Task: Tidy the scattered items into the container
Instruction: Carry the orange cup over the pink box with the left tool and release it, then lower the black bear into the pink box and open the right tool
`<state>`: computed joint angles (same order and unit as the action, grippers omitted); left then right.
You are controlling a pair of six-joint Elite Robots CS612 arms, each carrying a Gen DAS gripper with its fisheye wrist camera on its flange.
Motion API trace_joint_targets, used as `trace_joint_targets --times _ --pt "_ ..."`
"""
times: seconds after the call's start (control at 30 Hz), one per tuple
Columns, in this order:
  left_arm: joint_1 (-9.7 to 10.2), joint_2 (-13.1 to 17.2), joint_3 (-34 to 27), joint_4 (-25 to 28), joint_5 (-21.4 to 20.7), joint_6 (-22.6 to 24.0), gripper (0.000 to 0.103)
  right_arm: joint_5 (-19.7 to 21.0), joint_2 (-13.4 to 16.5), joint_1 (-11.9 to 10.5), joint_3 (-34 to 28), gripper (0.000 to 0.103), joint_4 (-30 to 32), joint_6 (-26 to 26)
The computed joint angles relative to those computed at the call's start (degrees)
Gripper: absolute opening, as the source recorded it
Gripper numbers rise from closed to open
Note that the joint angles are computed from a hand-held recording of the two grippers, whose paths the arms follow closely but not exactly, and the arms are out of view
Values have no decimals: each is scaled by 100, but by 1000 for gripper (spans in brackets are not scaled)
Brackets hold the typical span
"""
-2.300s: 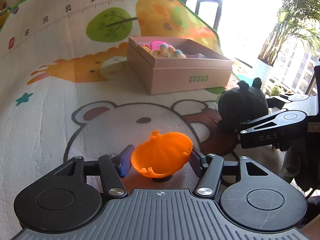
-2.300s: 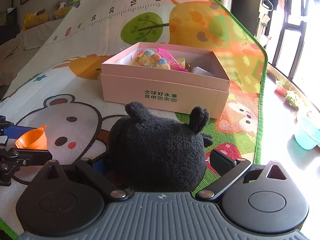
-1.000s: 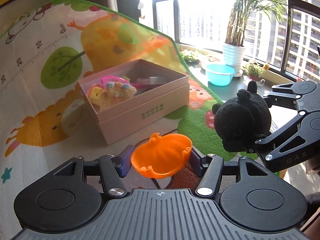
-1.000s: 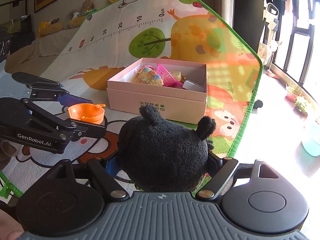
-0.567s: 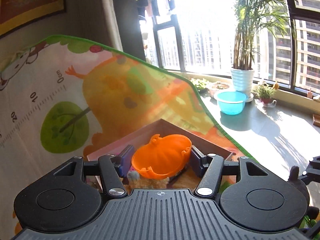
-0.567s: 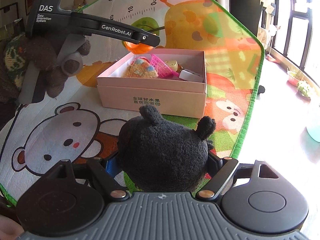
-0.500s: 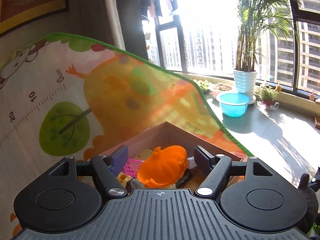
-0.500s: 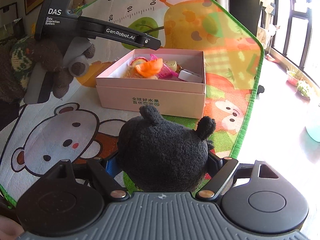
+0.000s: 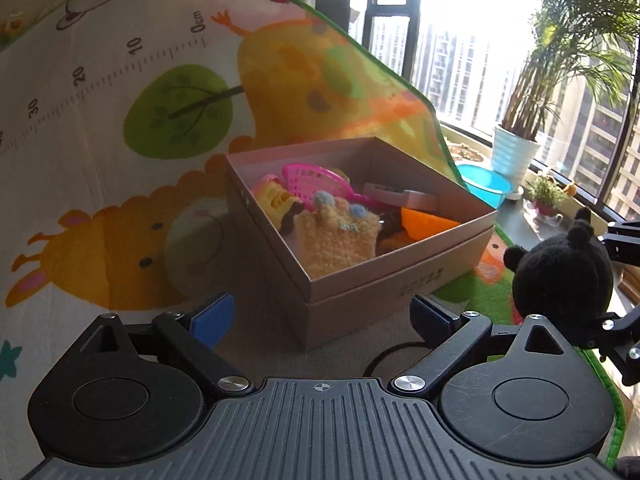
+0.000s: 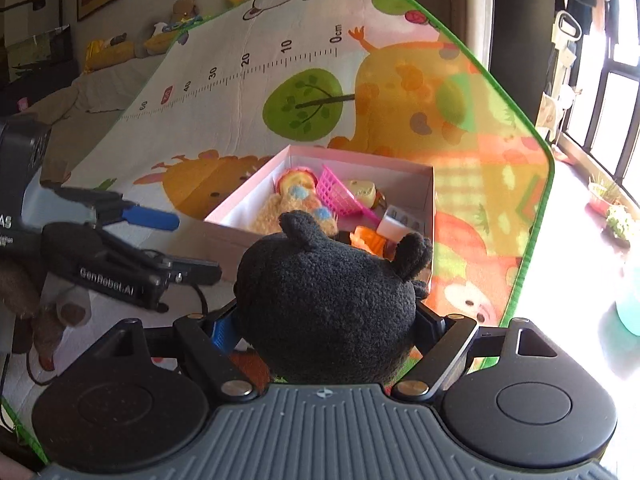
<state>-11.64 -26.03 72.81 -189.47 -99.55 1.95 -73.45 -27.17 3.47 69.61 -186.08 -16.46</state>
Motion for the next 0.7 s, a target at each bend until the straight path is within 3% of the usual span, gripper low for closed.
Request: trace_joint_targets --times 0.13,0.2,0.3,0.47,0.6,0.7 --pt "-1 10 48 -6 -116 -88 98 -298 406 109 -965 82 -416 129" --pt "-10 1 96 -60 -172 -91 98 -451 658 156 -1498 96 -457 158" --pt "-21 -25 166 -144 -195 -57 99 -352 855 152 -1960 101 -257 283" --pt "3 -83 310 -205 -142 -64 101 -326 815 93 -1821 103 -224 646" --pt "19 -54 258 -35 -98 -192 101 -77 648 -39 -1389 103 198 1194" --pt "25 -5 149 31 -237 -265 101 -116 644 -83 -1226 103 463 1567"
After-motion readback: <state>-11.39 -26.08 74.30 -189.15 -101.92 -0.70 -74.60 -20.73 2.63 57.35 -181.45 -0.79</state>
